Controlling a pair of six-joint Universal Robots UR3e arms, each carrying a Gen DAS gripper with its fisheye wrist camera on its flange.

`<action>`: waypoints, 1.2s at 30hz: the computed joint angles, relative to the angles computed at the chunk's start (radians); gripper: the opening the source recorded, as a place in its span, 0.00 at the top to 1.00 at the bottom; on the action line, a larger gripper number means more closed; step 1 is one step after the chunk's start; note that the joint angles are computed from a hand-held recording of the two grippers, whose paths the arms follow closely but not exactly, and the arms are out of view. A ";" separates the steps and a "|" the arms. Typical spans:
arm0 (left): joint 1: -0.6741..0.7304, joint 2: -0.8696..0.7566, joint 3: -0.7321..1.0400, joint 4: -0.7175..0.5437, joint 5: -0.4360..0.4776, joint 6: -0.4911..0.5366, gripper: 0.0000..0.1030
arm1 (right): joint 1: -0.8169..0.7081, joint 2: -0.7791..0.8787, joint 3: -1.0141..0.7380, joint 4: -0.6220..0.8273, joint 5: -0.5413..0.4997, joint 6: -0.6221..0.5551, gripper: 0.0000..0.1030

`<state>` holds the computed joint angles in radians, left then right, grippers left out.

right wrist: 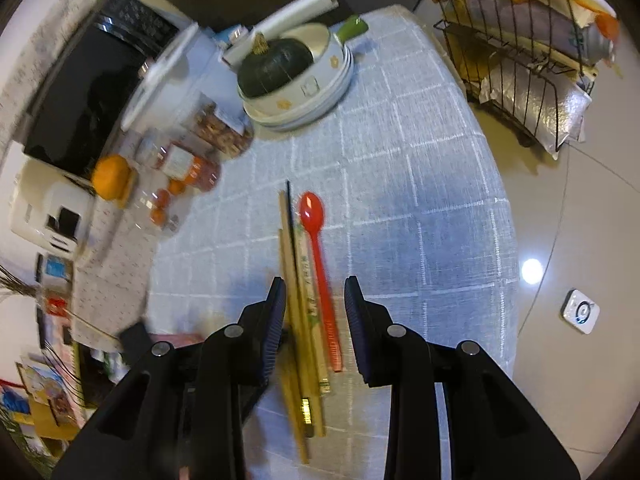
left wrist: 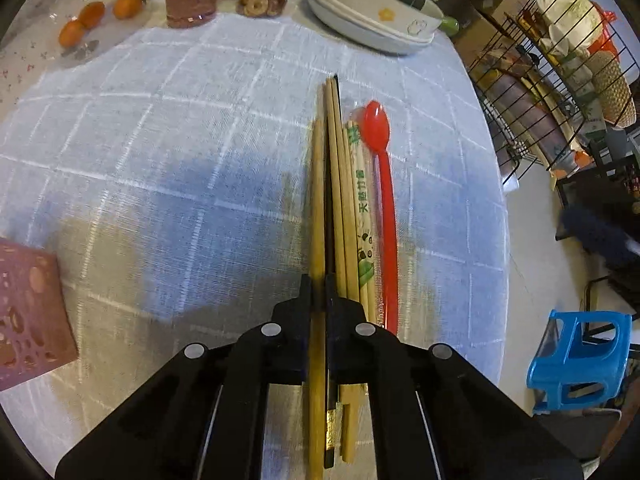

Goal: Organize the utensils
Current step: 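Grasp a chopstick with the left tool while the right tool grasps the red spoon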

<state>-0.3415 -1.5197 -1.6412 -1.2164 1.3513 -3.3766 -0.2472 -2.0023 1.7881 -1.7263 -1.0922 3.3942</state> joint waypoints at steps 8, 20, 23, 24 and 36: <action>-0.001 0.092 0.013 -0.013 -0.013 0.017 0.95 | 0.117 0.180 0.002 -0.097 -0.058 -0.012 0.75; 0.083 0.326 0.091 -0.173 -0.133 0.097 0.95 | 0.247 0.412 -0.035 -0.315 -0.147 0.058 0.79; 0.129 0.378 0.119 -0.229 -0.177 0.140 0.95 | 0.265 0.461 -0.071 -0.353 -0.163 0.065 0.79; 0.147 0.395 0.123 -0.245 -0.190 0.155 0.95 | 0.273 0.480 -0.084 -0.361 -0.172 0.060 0.79; 0.592 0.576 0.225 -0.526 -0.438 0.465 0.95 | 0.280 0.370 -0.156 -0.394 -0.124 0.079 0.92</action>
